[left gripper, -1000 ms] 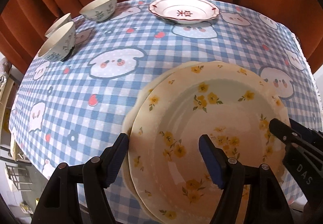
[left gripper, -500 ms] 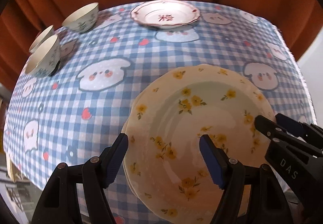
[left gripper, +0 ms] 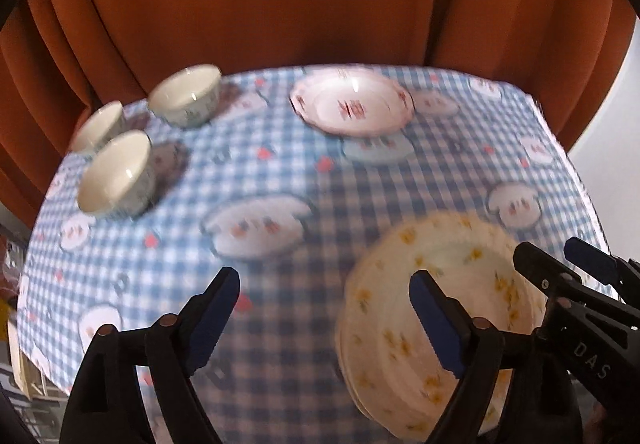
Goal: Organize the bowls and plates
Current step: 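Move both grippers to the small red-rimmed plate and grasp its rim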
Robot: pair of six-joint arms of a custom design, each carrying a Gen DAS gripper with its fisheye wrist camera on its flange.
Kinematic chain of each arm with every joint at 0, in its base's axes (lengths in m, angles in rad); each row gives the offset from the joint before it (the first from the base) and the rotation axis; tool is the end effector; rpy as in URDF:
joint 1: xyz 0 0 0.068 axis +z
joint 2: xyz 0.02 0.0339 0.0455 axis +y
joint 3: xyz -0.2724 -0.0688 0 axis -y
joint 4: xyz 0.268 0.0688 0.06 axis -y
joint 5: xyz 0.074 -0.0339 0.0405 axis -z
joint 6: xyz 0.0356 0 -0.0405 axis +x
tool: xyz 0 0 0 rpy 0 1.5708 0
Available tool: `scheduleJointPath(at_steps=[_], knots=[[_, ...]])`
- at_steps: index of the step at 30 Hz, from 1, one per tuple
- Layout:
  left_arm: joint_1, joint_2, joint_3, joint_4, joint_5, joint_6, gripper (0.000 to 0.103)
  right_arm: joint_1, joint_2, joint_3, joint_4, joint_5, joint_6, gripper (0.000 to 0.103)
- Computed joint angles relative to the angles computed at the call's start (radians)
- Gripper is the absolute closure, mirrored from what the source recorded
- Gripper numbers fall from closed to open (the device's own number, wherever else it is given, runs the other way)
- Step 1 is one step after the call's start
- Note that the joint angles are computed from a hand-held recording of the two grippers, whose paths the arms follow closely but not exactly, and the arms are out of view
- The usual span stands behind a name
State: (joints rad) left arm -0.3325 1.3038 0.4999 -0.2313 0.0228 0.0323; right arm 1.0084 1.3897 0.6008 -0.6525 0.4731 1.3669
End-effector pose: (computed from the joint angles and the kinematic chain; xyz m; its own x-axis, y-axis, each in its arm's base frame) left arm 0.2202 -0.0769 0.1307 -0.8015 0.3109 -0.5107 0.3634 0.9316 -0.0031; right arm 0.1289 0.1741 0.1287 -0.8138 0.3437 -0.4686 0.3717 0.9277 0.0349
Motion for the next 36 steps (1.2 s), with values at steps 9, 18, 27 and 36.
scheduleJointPath(at_steps=[9, 18, 27, 36], knots=[[0.105, 0.128, 0.171, 0.031, 0.046, 0.051, 0.009, -0.109, 0.071, 0.152, 0.012, 0.074, -0.122, 0.034], [0.116, 0.352, 0.368, 0.055, 0.033, 0.038, 0.007, -0.304, 0.144, 0.184, 0.191, 0.017, -0.341, 0.027], [0.063, 0.621, 0.57, 0.147, -0.035, 0.008, 0.009, -0.49, 0.293, 0.235, 0.409, -0.068, -0.516, 0.027], [0.044, 0.882, 0.817, 0.118, -0.035, -0.021, 0.017, -0.634, 0.534, 0.354, 0.58, -0.131, -0.64, 0.027]])
